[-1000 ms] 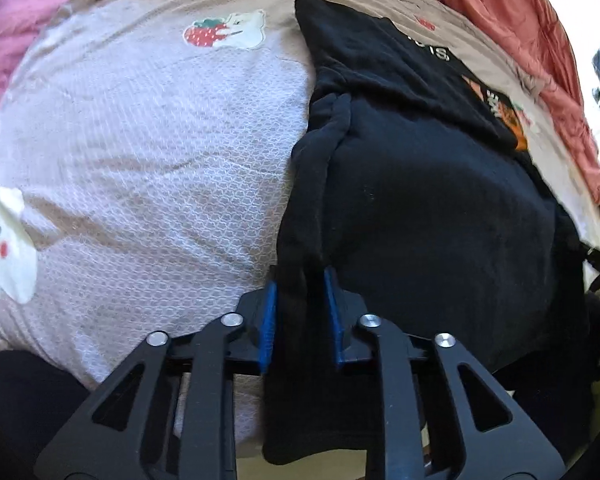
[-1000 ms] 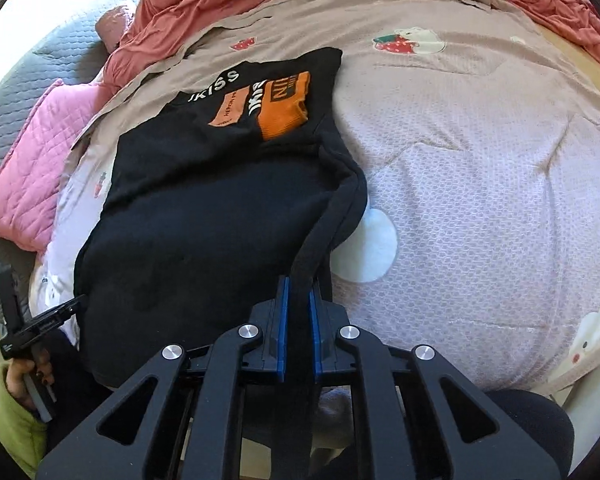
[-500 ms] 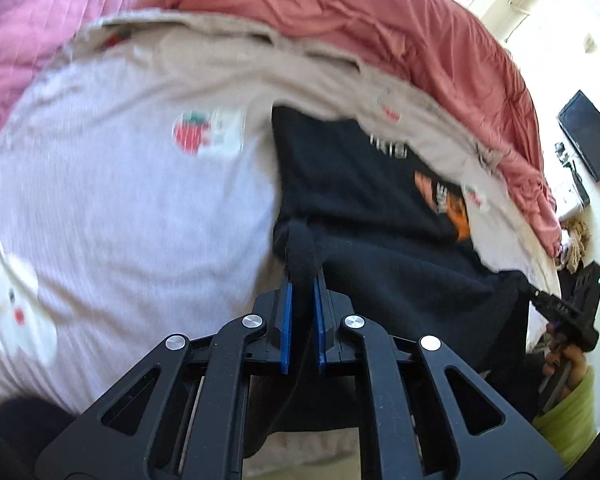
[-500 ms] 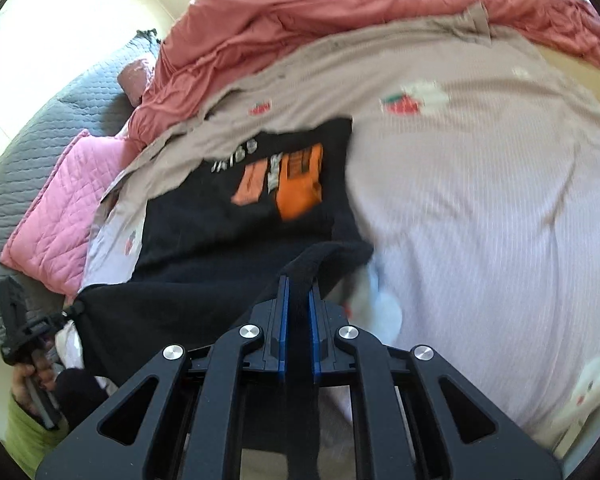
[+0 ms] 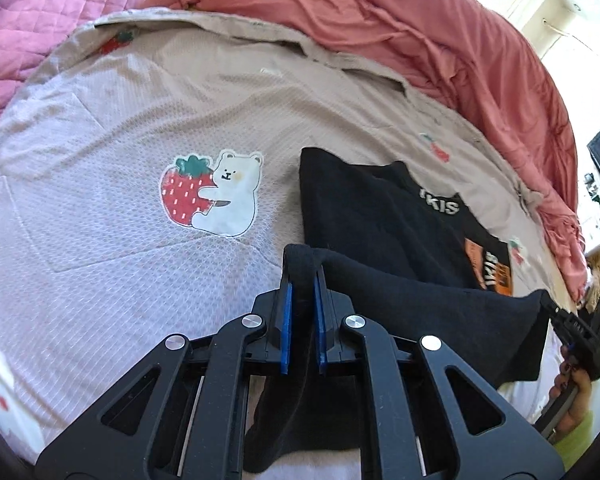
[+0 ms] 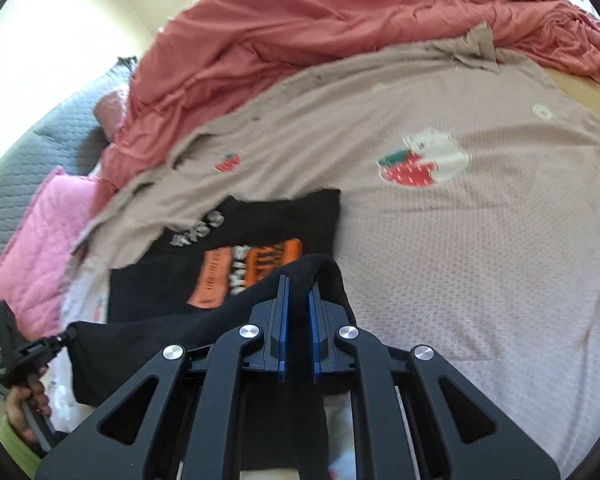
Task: Fold small clothes
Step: 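Lift the hem with both tools and fold it toward the collar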
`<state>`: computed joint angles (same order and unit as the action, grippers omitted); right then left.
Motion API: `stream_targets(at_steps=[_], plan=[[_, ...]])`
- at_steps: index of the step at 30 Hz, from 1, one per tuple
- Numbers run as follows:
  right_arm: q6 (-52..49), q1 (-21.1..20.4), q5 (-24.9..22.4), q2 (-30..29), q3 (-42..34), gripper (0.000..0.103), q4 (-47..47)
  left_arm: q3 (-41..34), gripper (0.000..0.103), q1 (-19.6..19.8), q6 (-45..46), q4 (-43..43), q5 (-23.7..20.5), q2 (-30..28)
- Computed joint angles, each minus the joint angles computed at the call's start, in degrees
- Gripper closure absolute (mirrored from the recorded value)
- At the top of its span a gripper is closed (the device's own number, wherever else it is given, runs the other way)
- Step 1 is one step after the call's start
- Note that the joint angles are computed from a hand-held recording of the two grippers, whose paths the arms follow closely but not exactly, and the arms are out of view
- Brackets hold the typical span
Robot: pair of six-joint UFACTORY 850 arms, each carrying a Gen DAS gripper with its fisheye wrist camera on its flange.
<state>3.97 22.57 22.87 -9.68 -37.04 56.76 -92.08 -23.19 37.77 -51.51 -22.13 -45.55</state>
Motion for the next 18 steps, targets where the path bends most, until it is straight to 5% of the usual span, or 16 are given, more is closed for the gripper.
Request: stream_targets(at_steps=[2,5,7,11,18], plan=[[3.6,-0.5,-0.3,-0.8,0.4,0.094,-3.4,-1.2,0.097,-0.3,-2.2,2.3,0.5,-1.3],[7.7,-1.1,-0.5,0.2,2.0,0.071,-5.8,-0.7,0.092,0.1,-0.7,-1.0,0.6,-1.4],[9.8,-0.3,0.9,2.2,3.9,0.058,-6.1,1.6,0.085,0.5,5.1,-7.8,1.0,0.2],[8.7,1.8,1.2,6.1,6.6,0.050,-3.8,7.6,0.063,1.7,16.8,-19.3,-0.6,4.6],[-3.3,5.8,-5.0,5.5,4.7,0.044,7.6,10.6,0.040,1.3,11.2,-7.8,-2.8,6.1]])
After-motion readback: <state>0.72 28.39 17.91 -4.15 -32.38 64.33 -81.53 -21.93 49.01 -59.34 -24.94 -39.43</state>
